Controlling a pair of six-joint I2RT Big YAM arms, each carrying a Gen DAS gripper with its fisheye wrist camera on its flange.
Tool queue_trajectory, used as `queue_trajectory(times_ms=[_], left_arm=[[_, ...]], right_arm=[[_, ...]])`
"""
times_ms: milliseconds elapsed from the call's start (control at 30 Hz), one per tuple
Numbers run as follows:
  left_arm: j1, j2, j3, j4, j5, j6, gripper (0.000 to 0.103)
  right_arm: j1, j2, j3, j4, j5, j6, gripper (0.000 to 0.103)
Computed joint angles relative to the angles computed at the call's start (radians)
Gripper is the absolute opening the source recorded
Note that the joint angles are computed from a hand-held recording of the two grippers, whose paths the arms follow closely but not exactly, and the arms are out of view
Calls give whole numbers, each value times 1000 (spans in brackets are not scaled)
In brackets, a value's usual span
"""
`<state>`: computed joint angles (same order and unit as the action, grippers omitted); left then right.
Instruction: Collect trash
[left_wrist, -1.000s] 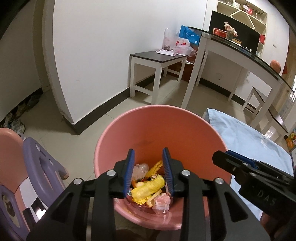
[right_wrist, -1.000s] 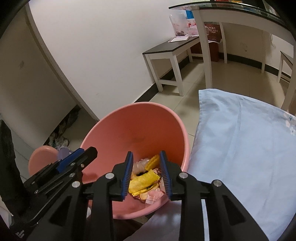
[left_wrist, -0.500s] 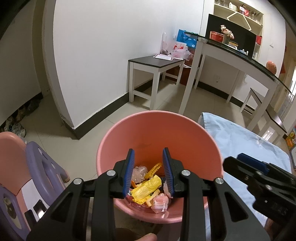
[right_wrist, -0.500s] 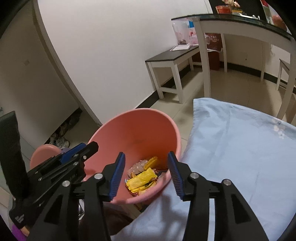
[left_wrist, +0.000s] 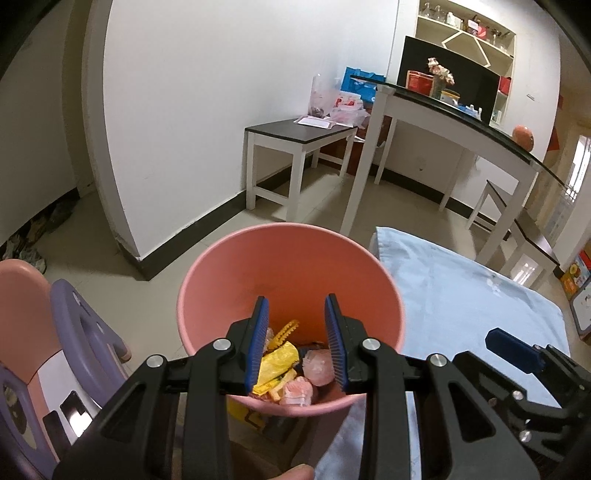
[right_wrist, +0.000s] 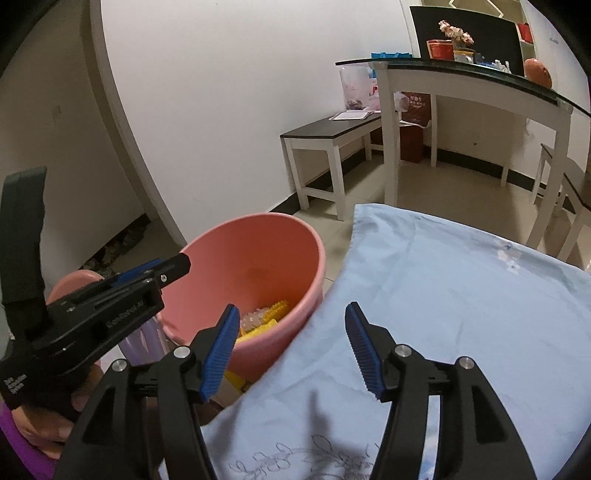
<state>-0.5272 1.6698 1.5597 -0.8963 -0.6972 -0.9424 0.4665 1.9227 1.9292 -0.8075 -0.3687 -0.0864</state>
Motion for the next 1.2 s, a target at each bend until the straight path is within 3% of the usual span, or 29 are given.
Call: queue_trajectory(times_ms=[400, 1200], left_arm=[[-42, 22, 42, -23, -18, -6, 31], [-89, 26, 57, -43, -16, -36, 31]], right_arm=[[-20, -65, -88, 55, 18, -4, 60], [-43, -127, -174, 76, 28, -11, 60]])
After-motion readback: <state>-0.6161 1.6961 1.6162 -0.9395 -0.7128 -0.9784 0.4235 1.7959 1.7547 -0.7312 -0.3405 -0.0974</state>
